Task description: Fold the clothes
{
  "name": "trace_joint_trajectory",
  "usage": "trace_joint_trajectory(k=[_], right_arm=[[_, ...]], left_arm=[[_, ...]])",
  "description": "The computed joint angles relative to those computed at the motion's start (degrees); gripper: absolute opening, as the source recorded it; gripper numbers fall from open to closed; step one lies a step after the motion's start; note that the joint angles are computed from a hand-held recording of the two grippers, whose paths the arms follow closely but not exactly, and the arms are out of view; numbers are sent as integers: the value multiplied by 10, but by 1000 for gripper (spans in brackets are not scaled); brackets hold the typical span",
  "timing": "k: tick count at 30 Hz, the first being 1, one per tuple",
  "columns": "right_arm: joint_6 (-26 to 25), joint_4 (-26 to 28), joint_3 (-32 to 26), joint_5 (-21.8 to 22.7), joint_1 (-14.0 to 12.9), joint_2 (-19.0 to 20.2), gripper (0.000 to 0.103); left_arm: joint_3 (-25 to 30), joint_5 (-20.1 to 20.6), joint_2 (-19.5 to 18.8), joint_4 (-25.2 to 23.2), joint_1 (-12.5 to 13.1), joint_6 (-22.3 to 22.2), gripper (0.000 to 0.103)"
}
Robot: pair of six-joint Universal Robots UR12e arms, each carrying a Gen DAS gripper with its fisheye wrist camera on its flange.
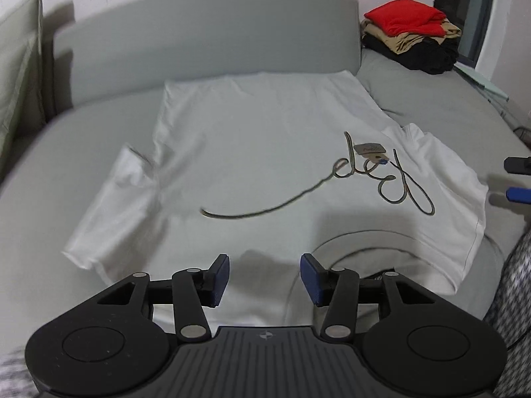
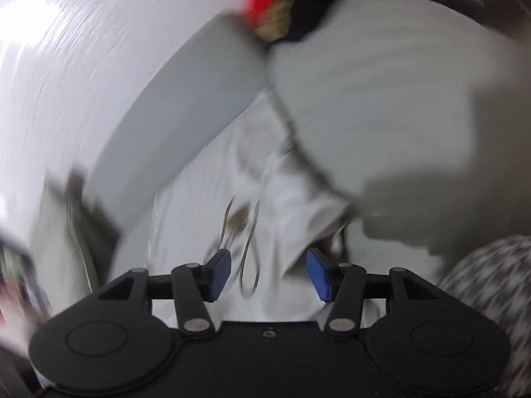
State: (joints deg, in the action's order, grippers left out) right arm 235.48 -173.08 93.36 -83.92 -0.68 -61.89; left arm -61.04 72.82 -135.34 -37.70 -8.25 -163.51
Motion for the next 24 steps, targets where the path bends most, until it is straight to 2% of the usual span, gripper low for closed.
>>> trace_joint_trajectory(k=[2,4,8,12,15,18,21,22,23,24], right_arm=[[76,-6,4,26,-14,3,50],[127,-14,4,70,-25,12,50],[145,-22,-12,70,-24,34,50],[197,-51,-33,63,-22,68,50],[262,-111,-38,22,-17,90,56],[334,-165,-43,-29,-11,110,57],[405,-217,-40,-84,-6,115,57],[419,-218,-38,-102,-4,112,56],[431,-217,-36,-121,-2,109,49],[425,-194,-35,-135,-1,102,29]], left_arm=[[2,-10,-4,-21,2,-4,48],[-6,-11,-3,-6,2,-2,48],[-7,-16,-4,-6,4,-7,51],[-6,-14,-5,-5,4,-10,54],[-8,-13,-5,-2,4,-8,54],[-9,-14,-4,-1,4,-9,54],[-9,-15,-5,-1,4,-10,54],[-8,-14,-5,-1,4,-9,54],[-8,-14,-5,-1,4,-9,54],[-8,-14,-5,-1,4,-9,54]])
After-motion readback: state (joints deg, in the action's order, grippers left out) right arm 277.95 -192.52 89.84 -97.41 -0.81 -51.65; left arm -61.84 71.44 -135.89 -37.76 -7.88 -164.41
